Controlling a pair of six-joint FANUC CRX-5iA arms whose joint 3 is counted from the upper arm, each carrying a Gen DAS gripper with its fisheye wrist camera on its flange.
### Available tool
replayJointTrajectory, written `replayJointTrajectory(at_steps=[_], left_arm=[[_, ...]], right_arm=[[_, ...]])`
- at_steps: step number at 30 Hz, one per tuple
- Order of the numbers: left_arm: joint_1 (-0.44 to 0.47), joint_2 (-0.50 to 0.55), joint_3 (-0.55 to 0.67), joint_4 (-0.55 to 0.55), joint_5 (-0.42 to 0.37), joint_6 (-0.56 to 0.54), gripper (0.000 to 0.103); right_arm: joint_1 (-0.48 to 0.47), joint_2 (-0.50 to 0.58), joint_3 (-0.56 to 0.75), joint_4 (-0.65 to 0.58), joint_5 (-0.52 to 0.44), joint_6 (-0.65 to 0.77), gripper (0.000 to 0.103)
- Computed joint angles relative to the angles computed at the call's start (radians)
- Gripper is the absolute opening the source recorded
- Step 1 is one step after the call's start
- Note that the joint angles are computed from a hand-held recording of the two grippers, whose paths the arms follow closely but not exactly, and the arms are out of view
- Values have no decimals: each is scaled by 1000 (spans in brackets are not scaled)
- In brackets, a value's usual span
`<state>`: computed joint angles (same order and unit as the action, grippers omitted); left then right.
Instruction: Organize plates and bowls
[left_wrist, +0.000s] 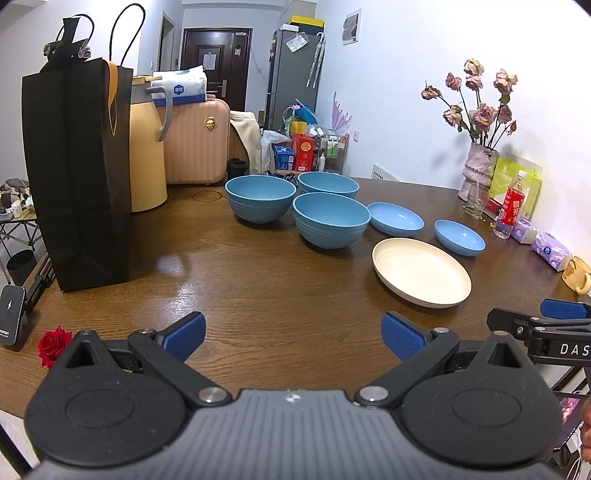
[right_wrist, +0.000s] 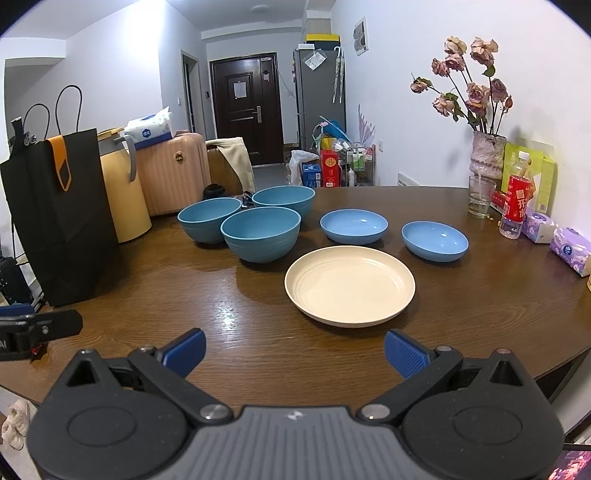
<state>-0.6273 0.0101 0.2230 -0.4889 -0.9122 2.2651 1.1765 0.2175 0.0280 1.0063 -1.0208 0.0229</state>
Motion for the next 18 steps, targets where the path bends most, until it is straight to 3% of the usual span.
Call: replayJointTrajectory(at_steps=[18], left_arm=[[18, 11, 9, 29, 3, -24, 103]], right_arm=[[-4, 10, 15, -26, -11, 13, 103]])
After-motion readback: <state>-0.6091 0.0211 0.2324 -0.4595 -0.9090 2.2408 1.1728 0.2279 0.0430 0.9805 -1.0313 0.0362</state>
